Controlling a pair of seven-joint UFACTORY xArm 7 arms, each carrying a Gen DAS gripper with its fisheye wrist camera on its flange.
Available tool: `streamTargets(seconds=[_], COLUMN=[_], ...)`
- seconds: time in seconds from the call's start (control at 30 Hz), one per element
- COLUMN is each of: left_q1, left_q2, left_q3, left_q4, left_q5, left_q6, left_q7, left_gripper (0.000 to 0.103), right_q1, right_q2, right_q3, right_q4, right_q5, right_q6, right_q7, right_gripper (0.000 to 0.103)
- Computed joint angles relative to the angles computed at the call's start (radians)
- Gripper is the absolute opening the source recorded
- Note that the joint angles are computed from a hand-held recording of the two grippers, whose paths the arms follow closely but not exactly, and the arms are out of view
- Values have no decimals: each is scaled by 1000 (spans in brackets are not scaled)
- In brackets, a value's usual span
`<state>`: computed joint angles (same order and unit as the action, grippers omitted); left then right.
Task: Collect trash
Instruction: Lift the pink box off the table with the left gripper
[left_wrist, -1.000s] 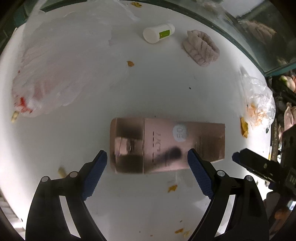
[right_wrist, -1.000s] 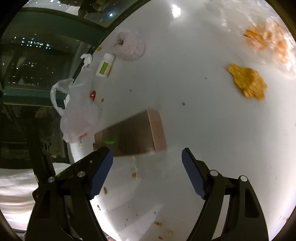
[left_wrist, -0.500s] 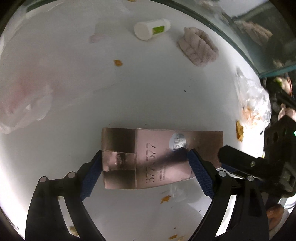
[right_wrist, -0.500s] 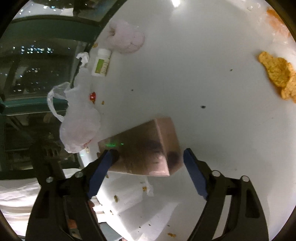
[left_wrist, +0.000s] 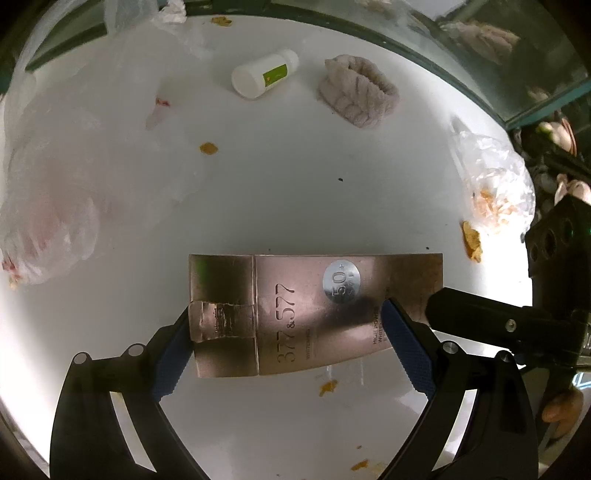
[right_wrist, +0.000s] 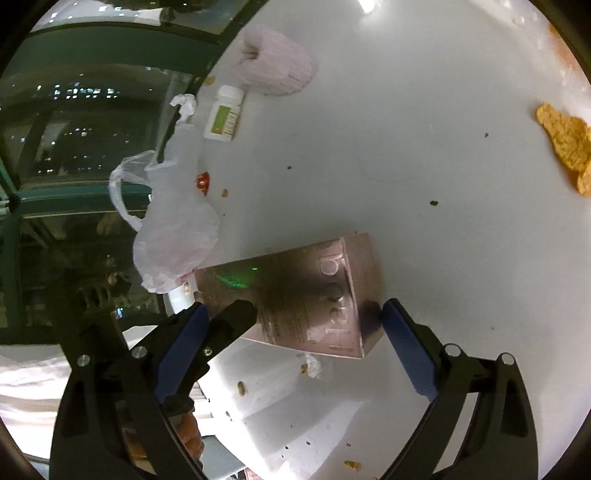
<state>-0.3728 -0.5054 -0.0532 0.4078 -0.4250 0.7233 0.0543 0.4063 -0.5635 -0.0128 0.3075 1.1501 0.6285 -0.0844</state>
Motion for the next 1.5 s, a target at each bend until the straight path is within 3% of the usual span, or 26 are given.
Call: streamTargets(seconds=[0.3, 0.43, 0.53, 0.7, 0.77, 0.9, 1.1, 1.3, 1.5], left_q1=[-50, -77, -60, -30, -29, -61, -95, -100, -119], left_q2=[-18, -20, -55, -124, -126, -32, 65, 24, -17], left_q3=[3, 5, -41, -35, -23, 24, 22, -28, -58], left_q4=[-27, -42, -57, -72, -67, -4, 58, -5, -60], left_q5=[-74, -125, -69, 31, 56, 35, -34, -48, -31], left_q6=[62, 88, 74, 48, 25, 3, 31, 33, -9], left_q7=[18, 43, 7, -6, 17, 122, 314, 355, 337], left_gripper=[92, 92, 92, 92, 92, 92, 92, 92, 92], right_q1=[-34, -60, -58, -44, -61, -31, 60, 107, 84], right_q2=[-24, -42, -85, -156, -204, -249, -180, -43, 42], right_q3=[3, 24, 27, 38, 63, 33, -22, -43, 1], right_q4=[-15, -24, -53, -89, -104, -132, -124, -48, 9], right_q5=[-108, -210, -253, -333, -395, -425, -370, -311, -317], right_q6=[-15, -26, -37, -40, -22, -11, -79, -137, -124], right_q7=[111, 235, 332, 483, 588, 696, 709, 624, 614], right_gripper=[92, 92, 92, 92, 92, 92, 92, 92, 92])
